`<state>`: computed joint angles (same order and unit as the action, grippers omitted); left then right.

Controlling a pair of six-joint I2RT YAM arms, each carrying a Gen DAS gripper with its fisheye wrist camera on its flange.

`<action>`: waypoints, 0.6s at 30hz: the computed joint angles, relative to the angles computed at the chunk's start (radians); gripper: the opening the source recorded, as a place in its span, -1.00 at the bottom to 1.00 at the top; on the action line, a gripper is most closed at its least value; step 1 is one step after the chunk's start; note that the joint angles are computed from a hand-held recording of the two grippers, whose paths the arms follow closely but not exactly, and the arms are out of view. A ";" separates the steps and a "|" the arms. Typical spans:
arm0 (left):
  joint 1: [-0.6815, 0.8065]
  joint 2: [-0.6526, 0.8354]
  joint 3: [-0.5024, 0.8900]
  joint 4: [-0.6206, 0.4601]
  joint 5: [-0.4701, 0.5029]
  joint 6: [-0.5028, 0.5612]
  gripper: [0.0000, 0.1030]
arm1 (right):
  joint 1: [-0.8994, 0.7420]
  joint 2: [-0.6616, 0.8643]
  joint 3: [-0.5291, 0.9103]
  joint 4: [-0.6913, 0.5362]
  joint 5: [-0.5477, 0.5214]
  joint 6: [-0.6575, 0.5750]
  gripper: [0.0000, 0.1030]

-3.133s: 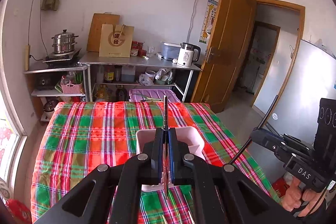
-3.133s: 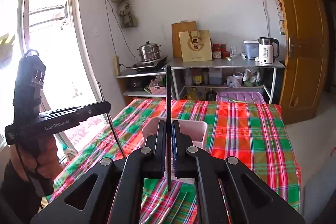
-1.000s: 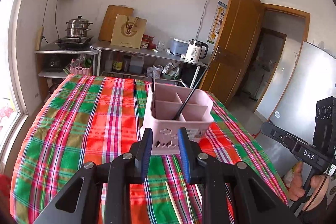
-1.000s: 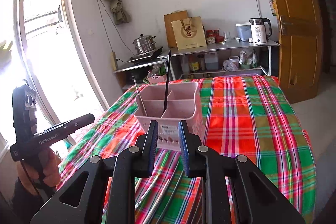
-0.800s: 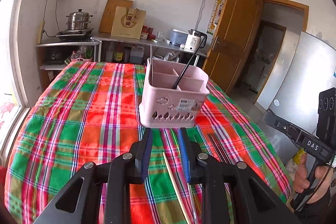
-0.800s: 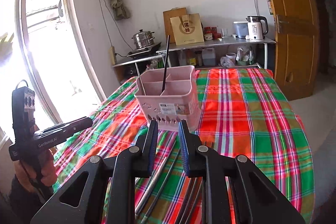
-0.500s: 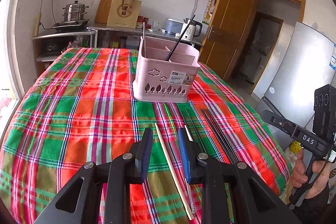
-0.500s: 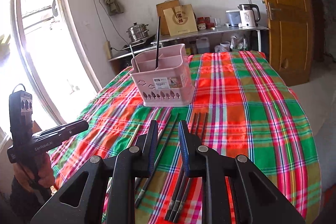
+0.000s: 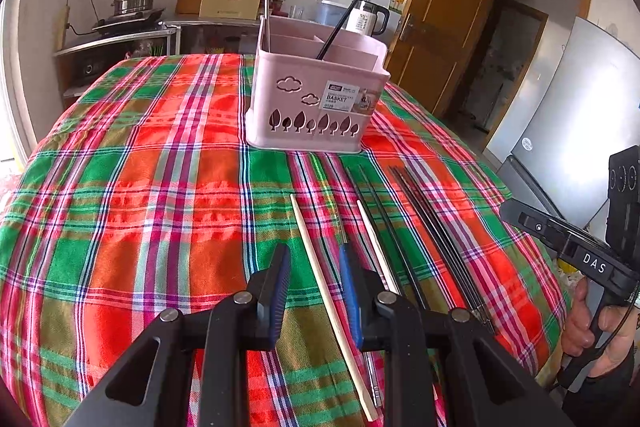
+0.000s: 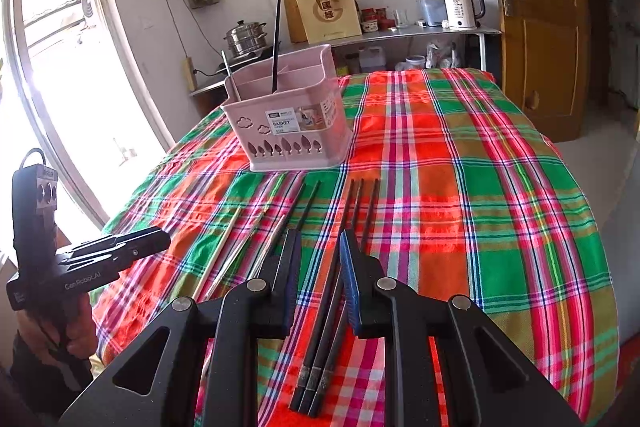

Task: Organize utensils

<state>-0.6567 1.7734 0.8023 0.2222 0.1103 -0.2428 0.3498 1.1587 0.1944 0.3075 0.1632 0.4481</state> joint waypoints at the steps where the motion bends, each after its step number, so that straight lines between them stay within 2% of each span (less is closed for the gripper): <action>1: -0.001 0.022 0.020 -0.011 0.004 0.000 -0.52 | -0.005 0.028 0.004 0.016 -0.005 -0.002 -0.60; 8: -0.001 0.167 0.181 -0.121 -0.006 0.014 -0.52 | -0.047 0.200 0.051 0.090 -0.048 -0.025 -0.62; 18: 0.002 0.311 0.374 -0.240 -0.023 0.018 -0.52 | -0.103 0.405 0.183 0.093 -0.080 -0.081 -0.75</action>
<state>-0.6550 2.0839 1.1767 -0.0175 0.0876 -0.2249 0.2470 1.5639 0.3777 0.4001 0.0835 0.3674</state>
